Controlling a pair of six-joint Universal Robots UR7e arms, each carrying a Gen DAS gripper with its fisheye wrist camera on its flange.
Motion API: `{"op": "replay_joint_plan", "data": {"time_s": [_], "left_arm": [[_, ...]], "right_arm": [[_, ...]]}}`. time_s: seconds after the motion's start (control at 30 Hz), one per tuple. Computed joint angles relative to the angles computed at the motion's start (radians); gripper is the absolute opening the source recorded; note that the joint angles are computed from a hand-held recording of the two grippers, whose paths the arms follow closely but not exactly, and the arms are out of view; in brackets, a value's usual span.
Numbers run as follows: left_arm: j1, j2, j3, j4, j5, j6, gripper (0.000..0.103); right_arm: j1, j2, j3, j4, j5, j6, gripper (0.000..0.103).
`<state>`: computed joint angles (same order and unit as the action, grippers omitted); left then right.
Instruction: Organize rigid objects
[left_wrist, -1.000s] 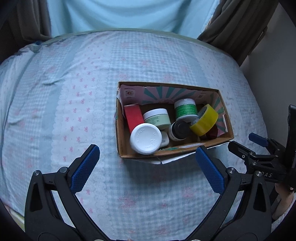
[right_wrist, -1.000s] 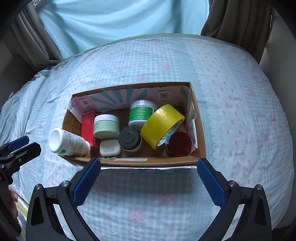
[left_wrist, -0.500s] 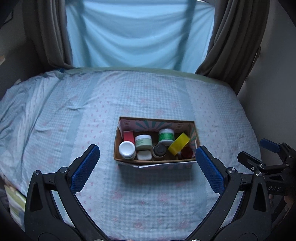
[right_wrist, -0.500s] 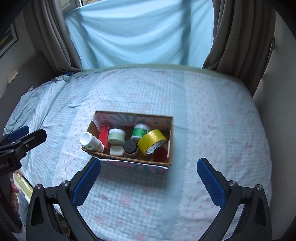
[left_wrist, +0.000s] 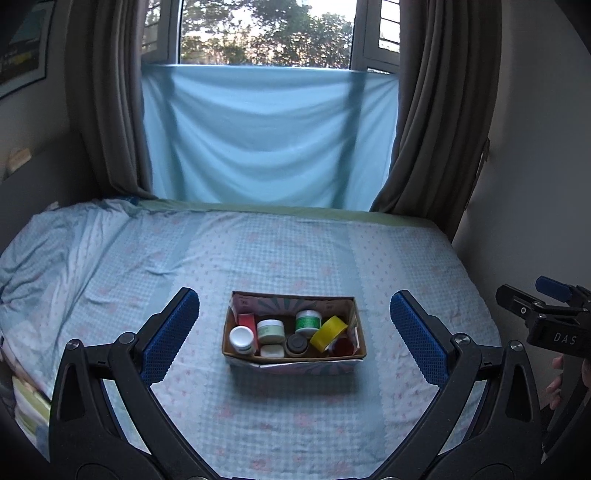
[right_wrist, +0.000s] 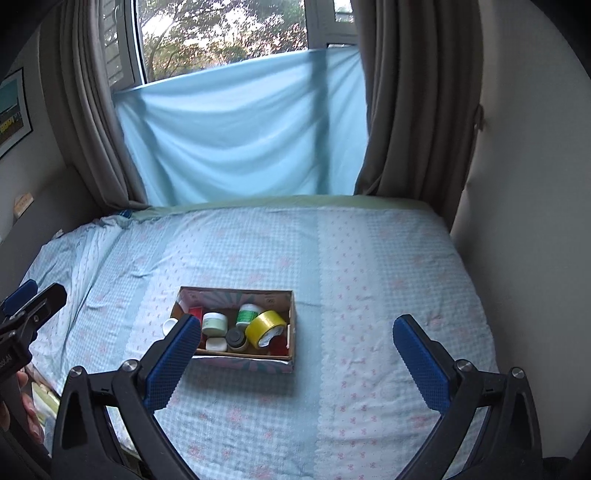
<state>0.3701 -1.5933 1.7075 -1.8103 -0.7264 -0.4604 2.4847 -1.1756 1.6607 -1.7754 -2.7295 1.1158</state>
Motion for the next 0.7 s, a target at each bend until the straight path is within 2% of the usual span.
{"op": "replay_joint_plan", "data": {"time_s": [0.17, 0.27, 0.53, 0.7], "left_arm": [[-0.035, -0.032, 0.045, -0.013, 0.014, 0.001, 0.103], [-0.048, -0.038, 0.062, -0.018, 0.021, 0.008, 0.103], [-0.062, -0.042, 0.066, -0.021, 0.024, 0.004, 0.103], [-0.064, -0.043, 0.065, -0.020, 0.028, 0.001, 0.103]], "right_arm": [[0.045, -0.001, -0.035, 0.151, -0.049, 0.119, 0.103], [0.061, -0.002, -0.021, 0.136, -0.075, 0.123, 0.103], [0.069, -0.011, -0.012, 0.202, -0.088, 0.197, 0.103], [0.073, -0.013, -0.012, 0.205, -0.096, 0.198, 0.103]]}}
